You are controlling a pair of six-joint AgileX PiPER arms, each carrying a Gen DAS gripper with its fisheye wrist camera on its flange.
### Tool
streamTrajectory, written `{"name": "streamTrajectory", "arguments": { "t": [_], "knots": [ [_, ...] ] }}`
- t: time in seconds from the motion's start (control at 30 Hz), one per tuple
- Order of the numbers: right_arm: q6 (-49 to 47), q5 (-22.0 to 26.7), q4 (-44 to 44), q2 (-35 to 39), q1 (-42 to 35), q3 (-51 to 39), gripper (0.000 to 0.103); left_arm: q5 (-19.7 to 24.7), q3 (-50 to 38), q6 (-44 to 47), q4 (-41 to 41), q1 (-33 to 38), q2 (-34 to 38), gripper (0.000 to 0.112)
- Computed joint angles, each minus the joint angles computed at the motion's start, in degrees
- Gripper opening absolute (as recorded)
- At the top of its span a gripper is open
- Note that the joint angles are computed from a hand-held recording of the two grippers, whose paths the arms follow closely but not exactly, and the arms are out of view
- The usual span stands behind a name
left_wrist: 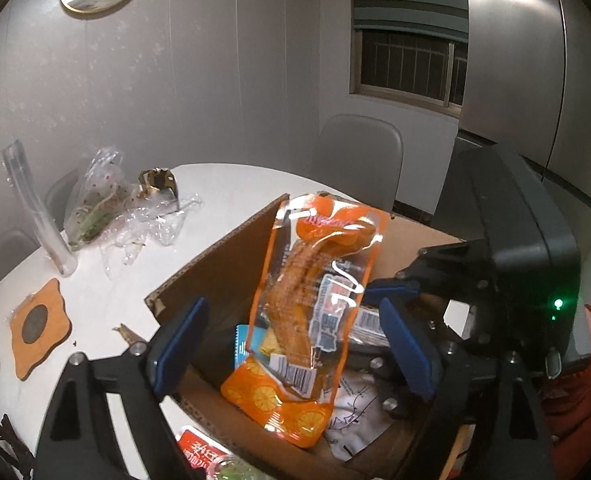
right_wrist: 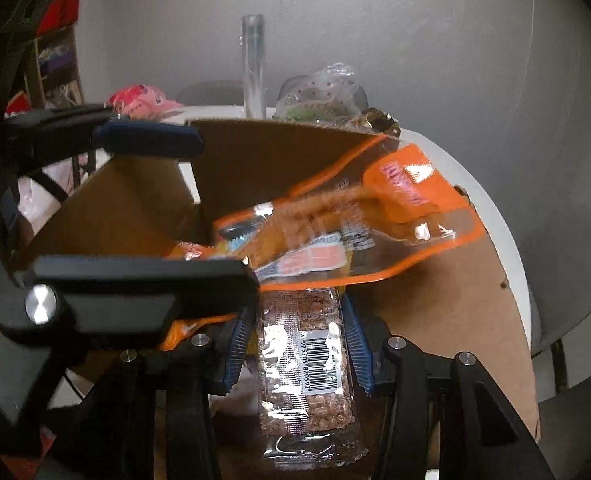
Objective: Organize snacks
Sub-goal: 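Open both grippers to drop the sausage pack and nut bar into the box, then move both tools back over the remaining snacks on the table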
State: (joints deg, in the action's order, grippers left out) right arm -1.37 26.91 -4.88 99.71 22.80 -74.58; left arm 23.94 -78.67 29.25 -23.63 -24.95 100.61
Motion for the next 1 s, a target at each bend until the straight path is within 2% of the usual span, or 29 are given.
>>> {"name": "streamTrajectory", "arguments": {
  "t": [0.1,0.27,0.33,0.7,0.87,1.0],
  "knots": [
    [7.9,0.7,-8.6,-1.5,1.5,1.5,0.041,-0.6,1.1,0.6,-0.6,0.2,-0.7,0.087],
    [14.3,0.6,-15.1,-5.1,2.3,5.1,0.052,-0.8,2.9,4.4,-4.4,1.2,-2.3,0.087],
    [14.7,0.5,-15.1,-6.6,2.3,6.5,0.056,-1.2,4.0,4.4,-4.5,1.2,-3.3,0.087],
    [25.4,2.5,-23.1,-13.0,6.7,9.8,0.056,-3.4,13.6,14.6,-15.4,5.5,-12.6,0.088],
    [35.5,4.1,-31.9,-15.7,12.8,10.4,0.056,-3.1,19.0,22.6,-22.8,10.0,-18.4,0.088],
    [43.4,6.1,-38.8,-16.7,19.2,10.1,0.056,-0.4,23.5,30.7,-30.2,16.8,-23.7,0.088]
  ]
}}
